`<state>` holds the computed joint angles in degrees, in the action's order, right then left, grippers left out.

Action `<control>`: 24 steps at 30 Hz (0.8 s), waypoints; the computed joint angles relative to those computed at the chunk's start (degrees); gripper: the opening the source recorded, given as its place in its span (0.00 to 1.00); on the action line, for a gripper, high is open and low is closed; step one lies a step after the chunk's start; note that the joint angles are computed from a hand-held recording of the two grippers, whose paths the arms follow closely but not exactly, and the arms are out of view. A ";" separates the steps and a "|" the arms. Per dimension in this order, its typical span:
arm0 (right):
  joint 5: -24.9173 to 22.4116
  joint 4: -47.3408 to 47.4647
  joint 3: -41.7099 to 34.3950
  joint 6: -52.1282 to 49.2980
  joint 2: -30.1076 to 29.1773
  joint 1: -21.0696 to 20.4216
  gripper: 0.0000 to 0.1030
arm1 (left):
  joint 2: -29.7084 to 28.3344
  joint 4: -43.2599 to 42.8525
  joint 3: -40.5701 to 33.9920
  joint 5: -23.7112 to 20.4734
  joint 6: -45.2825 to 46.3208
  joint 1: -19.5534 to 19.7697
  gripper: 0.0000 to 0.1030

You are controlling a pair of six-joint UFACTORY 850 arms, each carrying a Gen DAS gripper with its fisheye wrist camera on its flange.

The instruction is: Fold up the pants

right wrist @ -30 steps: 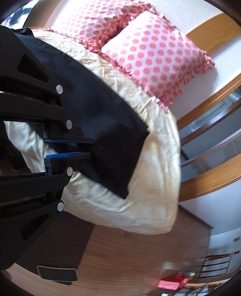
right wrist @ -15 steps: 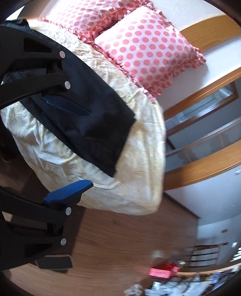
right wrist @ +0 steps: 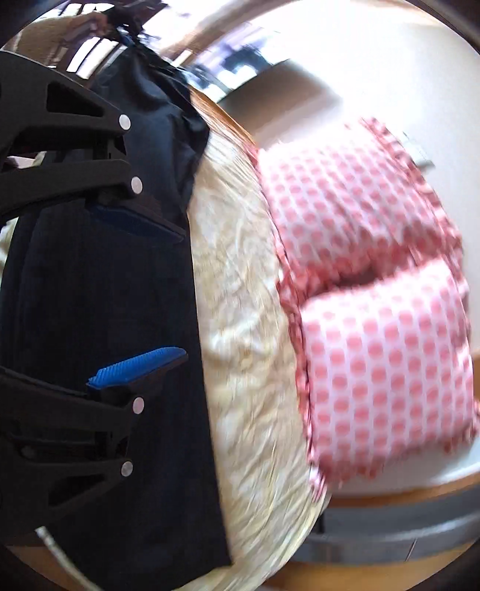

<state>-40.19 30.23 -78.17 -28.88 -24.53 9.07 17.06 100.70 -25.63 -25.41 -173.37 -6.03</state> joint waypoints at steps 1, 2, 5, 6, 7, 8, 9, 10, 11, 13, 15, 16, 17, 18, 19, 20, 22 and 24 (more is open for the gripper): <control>-1.55 1.28 -1.39 -2.92 -1.49 1.03 0.56 | 0.10 1.16 0.50 1.24 -1.63 0.70 0.19; -3.08 1.21 -3.21 -4.99 -3.31 2.32 0.55 | 0.33 -0.08 0.84 0.58 -1.20 0.33 0.29; -4.36 -3.43 -7.40 -7.51 -7.65 5.84 0.54 | 2.01 -11.85 0.87 -7.66 8.31 -3.88 0.72; -4.43 -4.67 -8.28 -7.97 -8.66 6.28 0.53 | 2.72 -14.46 0.72 -11.11 11.18 -5.59 0.73; -4.57 -6.26 -9.49 -7.38 -10.05 6.51 0.53 | 3.33 -17.15 0.19 -14.64 15.09 -7.45 0.74; -4.97 -6.89 -10.41 -6.80 -11.04 6.25 0.53 | 3.74 -18.88 -0.45 -17.48 18.45 -9.08 0.77; -6.02 -7.73 -11.60 -5.06 -12.29 5.98 0.53 | 3.85 -19.85 -1.19 -19.82 21.02 -10.79 0.82; -7.13 -7.07 -11.60 -4.89 -12.53 5.08 0.53 | 3.72 -19.91 -2.13 -21.45 23.32 -12.60 0.84; -8.13 -5.22 -10.99 -5.70 -12.22 4.49 0.53 | 3.45 -18.84 -2.96 -21.48 24.89 -13.86 0.87; -11.13 -0.07 -8.06 -9.45 -9.78 3.02 0.53 | 2.28 -13.88 -4.54 -17.94 26.55 -15.67 0.89; -11.87 1.92 -4.29 -10.93 -6.10 1.84 0.53 | -0.30 -7.46 -6.59 -12.27 25.94 -15.84 0.91; -11.89 1.72 -2.73 -9.77 -4.20 1.46 0.53 | -2.08 -3.00 -7.84 -8.59 24.67 -15.74 0.91; -12.38 1.96 -1.49 -8.58 -2.78 0.41 0.53 | -4.27 1.22 -9.37 -5.41 23.10 -15.72 0.91; -13.15 2.78 -0.40 -6.91 -1.61 -0.83 0.53 | -6.35 4.93 -10.84 -2.97 21.46 -15.72 0.91; -15.18 4.82 1.20 -5.22 -0.22 -2.82 0.53 | -8.85 9.84 -12.51 -0.28 18.85 -15.74 0.91; -16.65 6.79 2.25 -4.99 0.50 -4.06 0.53 | -11.06 14.08 -14.03 1.93 16.40 -15.76 0.91; -20.28 10.96 5.10 -4.96 2.45 -6.40 0.53 | -15.70 23.90 -17.04 5.23 9.34 -15.95 0.91; -21.65 13.79 8.65 -4.83 5.03 -7.81 0.53 | -19.33 30.94 -19.16 6.71 3.45 -16.56 0.91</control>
<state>-61.84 44.02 -69.53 -33.72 -19.51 1.25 -2.28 131.63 -44.80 -18.70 -169.91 -22.59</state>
